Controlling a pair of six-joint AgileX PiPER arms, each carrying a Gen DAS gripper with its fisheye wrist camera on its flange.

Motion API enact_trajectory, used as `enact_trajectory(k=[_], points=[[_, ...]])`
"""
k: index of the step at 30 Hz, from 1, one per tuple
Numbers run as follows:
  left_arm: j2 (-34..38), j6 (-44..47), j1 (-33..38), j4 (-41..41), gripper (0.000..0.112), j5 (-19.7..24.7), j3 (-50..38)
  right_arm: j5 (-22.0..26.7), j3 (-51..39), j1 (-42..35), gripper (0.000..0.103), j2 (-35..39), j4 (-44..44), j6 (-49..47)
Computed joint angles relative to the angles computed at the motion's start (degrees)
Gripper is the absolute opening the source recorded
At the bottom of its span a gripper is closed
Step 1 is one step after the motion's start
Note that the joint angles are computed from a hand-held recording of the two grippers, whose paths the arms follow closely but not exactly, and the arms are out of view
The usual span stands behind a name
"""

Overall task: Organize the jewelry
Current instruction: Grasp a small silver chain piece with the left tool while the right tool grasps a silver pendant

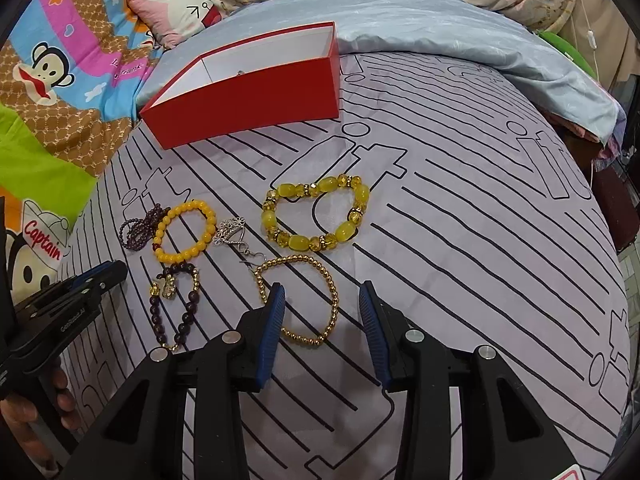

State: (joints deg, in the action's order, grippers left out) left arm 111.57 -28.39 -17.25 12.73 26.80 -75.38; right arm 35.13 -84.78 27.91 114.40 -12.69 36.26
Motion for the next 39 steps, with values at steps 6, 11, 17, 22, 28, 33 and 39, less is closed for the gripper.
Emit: enact_trajectory(k=[6, 11, 17, 22, 28, 33, 39], points=[[-0.4, 2.3, 0.2, -2.1, 0.001, 0.0, -0.3, 0.3, -1.8, -0.3, 0.027, 1.6, 1.0, -1.4], [-0.2, 2.3, 0.7, -2.5, 0.001, 0.0, -0.2, 0.3, -2.4, -0.3, 0.027, 1.8, 1.2, -1.6], [-1.1, 6.6, 2.2, -7.6, 0.001, -1.0, 1.2, 0.3, -2.5, 0.0, 0.027, 1.6, 2.0, -2.0], [-1.9, 9.5, 3.0, -11.2, 0.001, -1.1, 2.0, 0.1, -2.9, 0.2, 0.027, 1.6, 2.6, -2.8], [-3.2, 11.5, 3.0, -13.3, 0.001, -1.3, 2.2, 0.4, -5.4, 0.7, 0.027, 2.8, 4.0, -5.0], [-3.7, 11.5, 2.9, -13.2, 0.001, -0.9, 1.7, 1.5, -9.8, 1.1, 0.027, 5.6, 5.7, -8.1], [-4.4, 12.1, 4.1, -14.0, 0.001, -0.3, 1.8, 3.3, -14.8, 1.7, 0.027, 9.0, 7.4, -11.2]])
